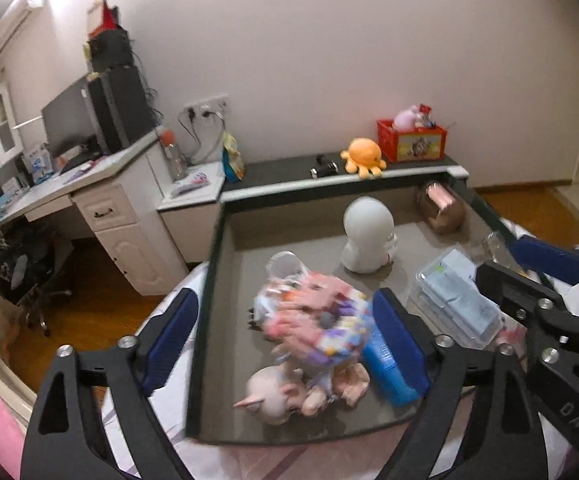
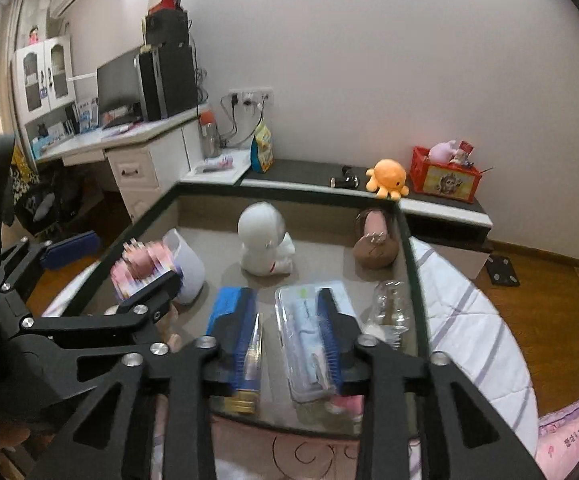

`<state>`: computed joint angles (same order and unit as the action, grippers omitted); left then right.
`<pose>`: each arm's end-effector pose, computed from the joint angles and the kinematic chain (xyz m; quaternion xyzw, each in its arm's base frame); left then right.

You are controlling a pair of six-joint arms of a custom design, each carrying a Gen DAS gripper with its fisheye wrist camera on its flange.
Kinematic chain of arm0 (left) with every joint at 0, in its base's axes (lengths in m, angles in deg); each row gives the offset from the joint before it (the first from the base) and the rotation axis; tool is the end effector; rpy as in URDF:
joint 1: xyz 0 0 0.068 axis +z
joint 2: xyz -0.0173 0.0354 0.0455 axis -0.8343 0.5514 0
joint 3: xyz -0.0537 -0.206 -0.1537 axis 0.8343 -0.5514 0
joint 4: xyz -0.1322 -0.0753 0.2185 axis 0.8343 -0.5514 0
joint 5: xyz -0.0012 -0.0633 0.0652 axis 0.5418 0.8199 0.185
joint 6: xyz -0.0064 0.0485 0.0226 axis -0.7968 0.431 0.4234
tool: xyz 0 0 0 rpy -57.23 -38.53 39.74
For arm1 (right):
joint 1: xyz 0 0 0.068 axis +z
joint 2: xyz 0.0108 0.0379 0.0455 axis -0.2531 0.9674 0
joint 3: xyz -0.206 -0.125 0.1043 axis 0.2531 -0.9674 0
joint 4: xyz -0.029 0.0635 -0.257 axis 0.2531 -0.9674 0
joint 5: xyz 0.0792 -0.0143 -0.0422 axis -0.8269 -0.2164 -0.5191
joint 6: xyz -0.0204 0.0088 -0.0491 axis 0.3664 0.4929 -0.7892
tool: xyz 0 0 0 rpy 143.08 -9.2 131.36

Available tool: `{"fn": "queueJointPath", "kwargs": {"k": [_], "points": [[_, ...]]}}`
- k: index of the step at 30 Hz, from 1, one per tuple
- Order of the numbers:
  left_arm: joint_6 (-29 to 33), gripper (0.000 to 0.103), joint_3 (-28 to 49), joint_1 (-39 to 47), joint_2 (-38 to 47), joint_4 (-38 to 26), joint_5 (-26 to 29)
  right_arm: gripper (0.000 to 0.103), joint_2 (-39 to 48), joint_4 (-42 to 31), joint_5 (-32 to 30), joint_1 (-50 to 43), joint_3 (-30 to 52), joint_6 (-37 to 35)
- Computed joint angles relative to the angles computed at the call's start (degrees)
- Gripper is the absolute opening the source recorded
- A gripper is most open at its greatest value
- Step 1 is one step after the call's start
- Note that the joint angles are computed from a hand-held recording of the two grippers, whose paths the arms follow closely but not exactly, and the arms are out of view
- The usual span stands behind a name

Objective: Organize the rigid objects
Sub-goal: 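Lower the block donut and blue box into the pink box and release both, then lift both tools back away from the pink box toward the remaining items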

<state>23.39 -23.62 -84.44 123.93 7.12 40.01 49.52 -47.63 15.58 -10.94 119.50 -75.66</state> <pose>0.2883 -0.1360 0.1868 0.0623 0.8873 0.0536 0.4539 0.2740 0.0222 0.1928 -0.0788 0.8878 0.0578 0.4498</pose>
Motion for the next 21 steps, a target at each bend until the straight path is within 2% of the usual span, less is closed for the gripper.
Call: {"fn": "queueJointPath", "kwargs": {"k": [2, 3, 5, 7, 9, 15, 17, 18, 21], "points": [[-0.93, 0.101, -2.47, -0.71, -4.95, -0.54, -1.39, 0.060, -5.74, -1.51, -1.00, -0.78, -1.81, 0.73], [-1.41, 0.103, -3.85, -0.98, -7.79, -0.93, -1.54, 0.064, -8.05, -2.19, -1.17, -1.01, -2.49, 1.02], [-2.91, 0.103, -7.10, -2.09, -15.27, -2.38, -1.69, 0.083, -14.76, -4.50, -1.99, -1.53, -4.48, 1.23], [-3.95, 0.103, -8.91, -3.77, -21.37, -4.80, -2.78, 0.083, -22.44, -7.75, -2.51, -1.56, -6.41, 1.50], [-4.69, 0.103, -10.91, -7.23, -27.65, -7.32, -6.67, 0.083, -29.93, -12.27, -3.05, -1.04, -7.55, 1.45], [-10.68, 0.103, -14.45, -22.62, -44.02, -17.34, -23.75, 0.089, -52.11, -25.86, 1.51, 3.08, -9.73, 2.29], [-15.34, 0.103, -13.98, -29.63, -47.66, -23.89, -31.03, 0.099, -58.04, -29.97, 4.36, 5.54, -9.74, 3.48], [-17.03, 0.103, -13.76, -32.09, -48.40, -26.12, -33.54, 0.103, -61.37, -32.48, 8.40, 8.32, -9.73, 4.54], [-28.83, 0.103, -11.36, -43.85, -48.60, -38.87, -44.22, 0.103, -68.25, -37.59, 12.95, 13.41, -9.22, 6.23]]}}
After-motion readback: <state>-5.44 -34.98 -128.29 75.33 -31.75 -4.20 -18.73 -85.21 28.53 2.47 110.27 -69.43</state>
